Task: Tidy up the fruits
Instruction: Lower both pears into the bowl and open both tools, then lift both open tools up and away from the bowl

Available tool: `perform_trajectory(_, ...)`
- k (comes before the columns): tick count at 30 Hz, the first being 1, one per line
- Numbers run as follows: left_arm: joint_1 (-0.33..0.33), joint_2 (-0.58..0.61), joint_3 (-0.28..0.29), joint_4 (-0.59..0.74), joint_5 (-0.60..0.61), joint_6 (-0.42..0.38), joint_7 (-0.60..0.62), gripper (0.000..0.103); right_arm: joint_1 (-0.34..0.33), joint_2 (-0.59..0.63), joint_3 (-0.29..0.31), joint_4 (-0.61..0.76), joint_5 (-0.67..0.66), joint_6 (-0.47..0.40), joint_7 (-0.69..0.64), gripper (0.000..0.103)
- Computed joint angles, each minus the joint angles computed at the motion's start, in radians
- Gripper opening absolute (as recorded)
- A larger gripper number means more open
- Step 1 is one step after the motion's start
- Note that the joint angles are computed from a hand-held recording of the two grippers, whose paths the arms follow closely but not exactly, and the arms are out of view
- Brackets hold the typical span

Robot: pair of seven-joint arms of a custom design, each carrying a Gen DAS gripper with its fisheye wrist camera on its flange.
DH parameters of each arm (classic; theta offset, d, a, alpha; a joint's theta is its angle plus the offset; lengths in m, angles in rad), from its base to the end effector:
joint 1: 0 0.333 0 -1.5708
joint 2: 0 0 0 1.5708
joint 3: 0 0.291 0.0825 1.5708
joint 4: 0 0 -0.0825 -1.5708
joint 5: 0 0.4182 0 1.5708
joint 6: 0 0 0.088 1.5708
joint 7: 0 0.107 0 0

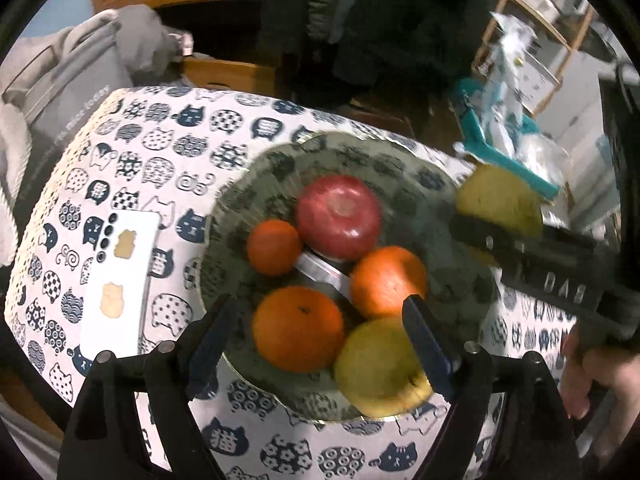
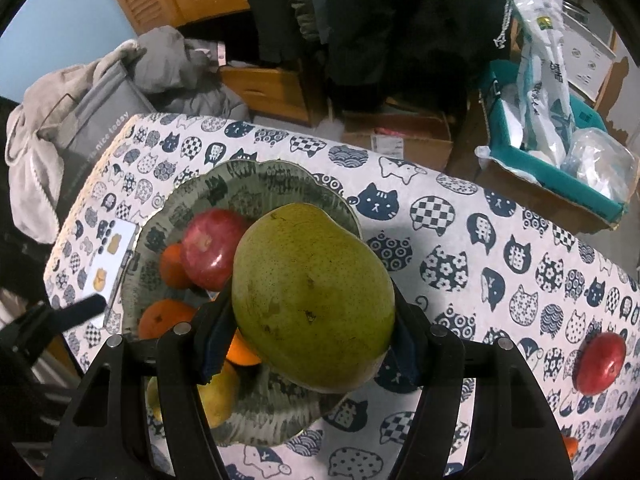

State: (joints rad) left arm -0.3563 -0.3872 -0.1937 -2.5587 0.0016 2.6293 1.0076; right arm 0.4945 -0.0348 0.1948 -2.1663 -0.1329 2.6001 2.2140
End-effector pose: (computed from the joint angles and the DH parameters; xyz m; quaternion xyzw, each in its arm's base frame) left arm 0.4142 -0.2521 0.4048 -0.6919 0.6855 -0.2089 0.0872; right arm 0.4588 0.3823 0.4179 -0.7351 0.6354 -0.0769 0.2236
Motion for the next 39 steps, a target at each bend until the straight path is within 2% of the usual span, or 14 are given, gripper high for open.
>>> perform_trajectory(9,0.051,0.016,0.002,0.003,0.042,0.017,-0.056,0.086,0.021,0.081,-0.008,0.073,0.024,-0.044,-0.051,0.068)
perform_trajectory(14,0.048,0.012,0.009,-0.003,0.038,0.022,-0.056,0.086,0.038,0.119,-0.015,0.116,0.027,-0.096,-0.073,0.068)
perform_trajectory(18,0.048,0.008,0.007,-0.007,0.042,0.020,-0.055,0.086,0.049,0.118,-0.022,0.117,0.008,-0.082,-0.060,0.072)
perform_trajectory(28,0.039,-0.034,0.002,-0.015,0.053,0.019,-0.068,0.086,0.034,0.035,-0.018,0.071,-0.029,-0.028,-0.004,0.076)
perform_trajectory(39,0.024,-0.121,-0.019,-0.018,0.101,0.017,-0.099,0.086,-0.024,-0.137,0.041,-0.014,-0.223,-0.056,0.160,0.077)
